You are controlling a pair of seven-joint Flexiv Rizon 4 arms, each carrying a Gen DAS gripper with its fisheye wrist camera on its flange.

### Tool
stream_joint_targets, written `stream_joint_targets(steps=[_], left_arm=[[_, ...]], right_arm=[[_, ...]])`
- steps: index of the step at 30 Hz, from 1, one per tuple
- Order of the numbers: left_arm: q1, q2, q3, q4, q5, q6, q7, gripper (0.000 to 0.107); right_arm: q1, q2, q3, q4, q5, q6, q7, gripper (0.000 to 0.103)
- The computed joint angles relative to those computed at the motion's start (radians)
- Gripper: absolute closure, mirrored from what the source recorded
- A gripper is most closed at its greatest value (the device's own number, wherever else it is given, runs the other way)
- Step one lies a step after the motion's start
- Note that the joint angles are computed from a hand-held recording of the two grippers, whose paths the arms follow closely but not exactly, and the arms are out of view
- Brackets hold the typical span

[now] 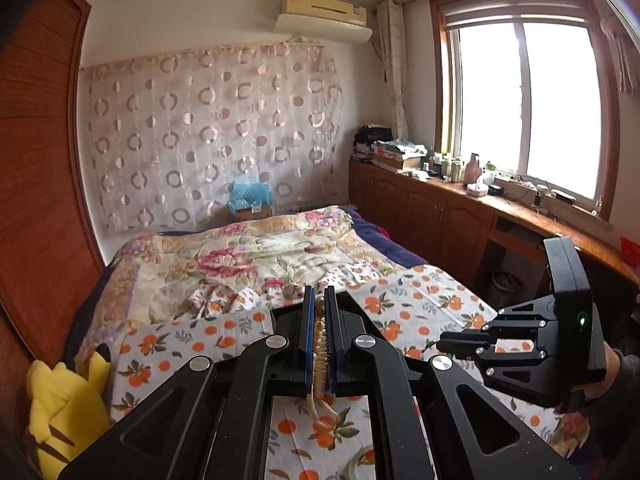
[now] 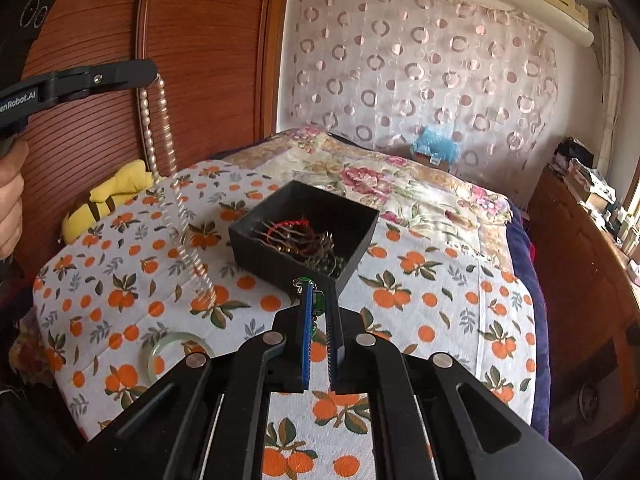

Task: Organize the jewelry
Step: 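Lift the pearl strand with the left gripper while the right gripper carries the earring to the box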

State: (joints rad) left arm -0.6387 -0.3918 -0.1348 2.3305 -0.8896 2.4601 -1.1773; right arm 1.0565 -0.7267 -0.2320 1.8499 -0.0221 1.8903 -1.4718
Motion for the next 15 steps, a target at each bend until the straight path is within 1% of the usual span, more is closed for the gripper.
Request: stream_joint_targets(steps=[4, 10, 15], left_arm=[[-0.002, 0.001, 0.004, -0.027, -0.016, -0.009, 0.042, 0.103], [0.013, -0.007, 0.007, -0.082, -0.018, -0.025, 0.091, 0.103], [0.037, -0.023, 0.011, -0.133, 0.021, -0.047, 0.102, 0.103]], right_arm=[[-0.004, 0.002, 0.002, -0.014, -0.010, -0.011, -0.001, 0.096], [-0.043, -0.011, 0.034, -0.061, -0.053, -0.024, 0.003, 0.096], [-0.069, -0.026, 0.055, -0.100, -0.081, -0.020, 0.003, 0.096]])
